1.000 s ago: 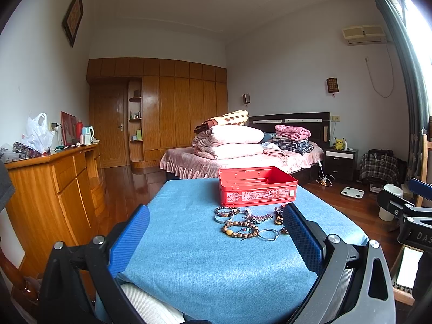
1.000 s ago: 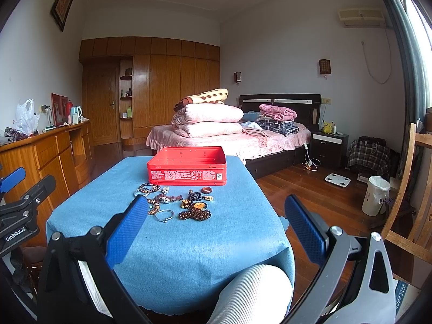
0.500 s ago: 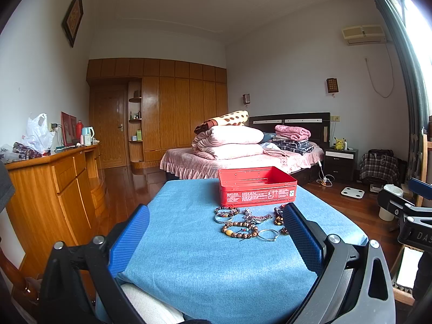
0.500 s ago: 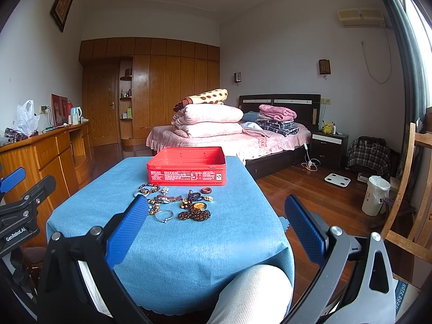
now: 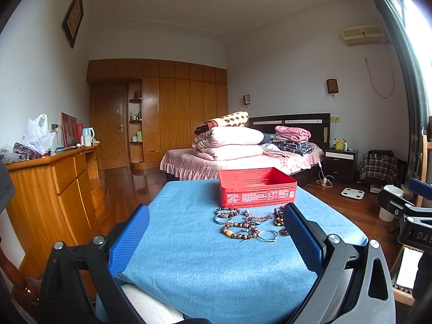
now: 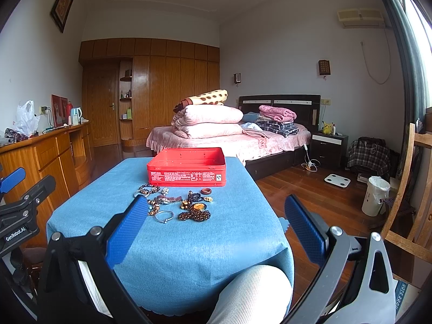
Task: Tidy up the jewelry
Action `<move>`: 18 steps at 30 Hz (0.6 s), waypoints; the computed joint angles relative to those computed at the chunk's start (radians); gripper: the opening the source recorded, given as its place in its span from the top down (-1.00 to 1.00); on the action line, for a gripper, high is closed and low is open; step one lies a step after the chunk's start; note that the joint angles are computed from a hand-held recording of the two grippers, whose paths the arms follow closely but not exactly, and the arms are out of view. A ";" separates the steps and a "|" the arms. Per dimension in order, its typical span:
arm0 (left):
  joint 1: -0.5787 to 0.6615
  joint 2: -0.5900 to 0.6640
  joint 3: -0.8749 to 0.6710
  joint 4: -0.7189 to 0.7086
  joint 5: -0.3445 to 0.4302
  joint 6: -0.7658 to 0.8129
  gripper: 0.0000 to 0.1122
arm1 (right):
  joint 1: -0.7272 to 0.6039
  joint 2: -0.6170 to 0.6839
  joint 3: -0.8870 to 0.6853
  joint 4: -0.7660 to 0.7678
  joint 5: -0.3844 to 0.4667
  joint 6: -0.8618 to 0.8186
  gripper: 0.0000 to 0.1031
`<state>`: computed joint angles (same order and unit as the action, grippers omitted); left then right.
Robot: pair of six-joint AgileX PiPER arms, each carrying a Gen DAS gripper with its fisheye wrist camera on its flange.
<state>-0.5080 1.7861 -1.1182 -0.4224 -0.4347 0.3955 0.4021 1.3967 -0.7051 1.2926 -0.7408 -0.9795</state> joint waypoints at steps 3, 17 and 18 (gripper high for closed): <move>0.000 0.000 0.000 0.000 0.000 0.000 -0.73 | -0.001 0.000 0.000 -0.001 0.002 0.001 -0.90; -0.001 0.000 0.000 -0.003 0.000 0.002 -0.73 | -0.001 0.005 0.001 -0.009 -0.001 0.011 -0.90; -0.001 0.000 0.000 -0.003 0.000 0.002 -0.73 | -0.001 0.006 0.000 -0.008 -0.001 0.010 -0.90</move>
